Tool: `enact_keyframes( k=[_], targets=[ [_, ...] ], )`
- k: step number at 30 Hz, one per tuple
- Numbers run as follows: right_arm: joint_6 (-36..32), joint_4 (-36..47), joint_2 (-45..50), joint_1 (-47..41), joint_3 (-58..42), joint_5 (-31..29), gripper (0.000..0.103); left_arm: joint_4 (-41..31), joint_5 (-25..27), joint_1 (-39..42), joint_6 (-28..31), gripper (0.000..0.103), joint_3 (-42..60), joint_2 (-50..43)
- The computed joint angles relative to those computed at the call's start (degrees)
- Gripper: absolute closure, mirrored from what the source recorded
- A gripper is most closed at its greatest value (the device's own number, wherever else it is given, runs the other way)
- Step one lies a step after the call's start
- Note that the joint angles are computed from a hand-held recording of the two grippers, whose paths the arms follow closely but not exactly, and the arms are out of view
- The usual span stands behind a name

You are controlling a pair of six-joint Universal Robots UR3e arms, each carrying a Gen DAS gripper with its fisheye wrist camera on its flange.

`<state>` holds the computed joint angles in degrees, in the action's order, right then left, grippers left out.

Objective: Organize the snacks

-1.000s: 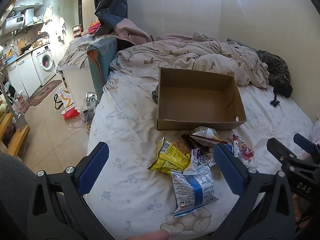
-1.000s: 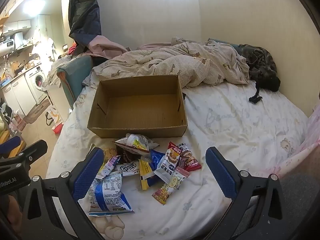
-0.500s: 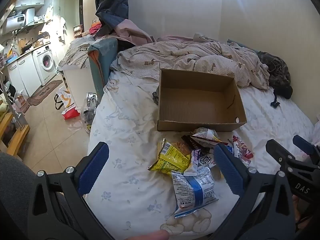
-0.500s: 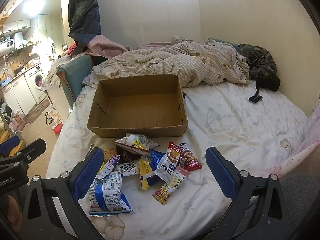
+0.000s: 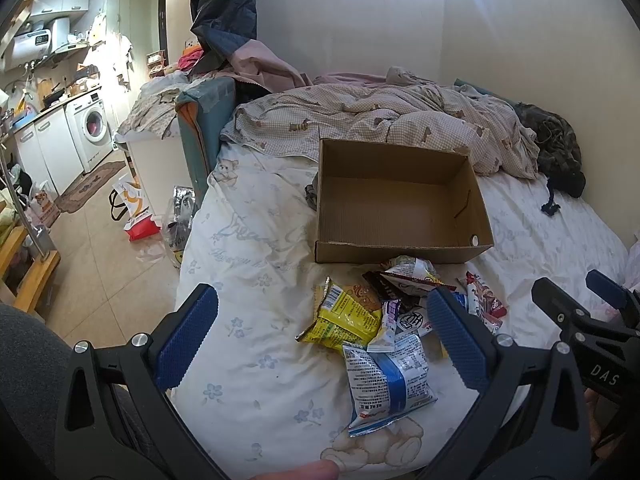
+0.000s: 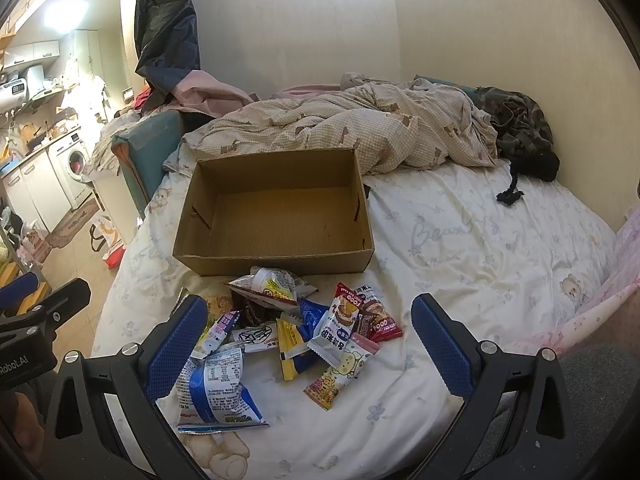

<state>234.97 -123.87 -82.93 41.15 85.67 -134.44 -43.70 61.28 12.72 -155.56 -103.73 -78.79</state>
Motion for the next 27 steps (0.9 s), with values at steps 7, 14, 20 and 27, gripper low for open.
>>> enact_keyframes(
  k=[7,14,20,27],
  targets=[
    [0.2,0.4,0.4,0.1,-0.7,0.0,0.000,-0.8,0.5,-0.4,-0.1,0.000,1.0,-0.5],
    [0.2,0.6,0.4,0.0,-0.8,0.2,0.000,-0.3,0.7,-0.7,-0.5,0.000,1.2,-0.8],
    [0.3,0.2,-0.1,0.0,0.1,0.1,0.000,-0.3,0.6,-0.6,-0.5,0.000,1.2,-0.8],
    [0.1,-1.0,-0.5,-0.1,1.1,0.6,0.000,-0.4,0.6,-0.6,-0.5,0.000,1.3,-0.8]
  ],
)
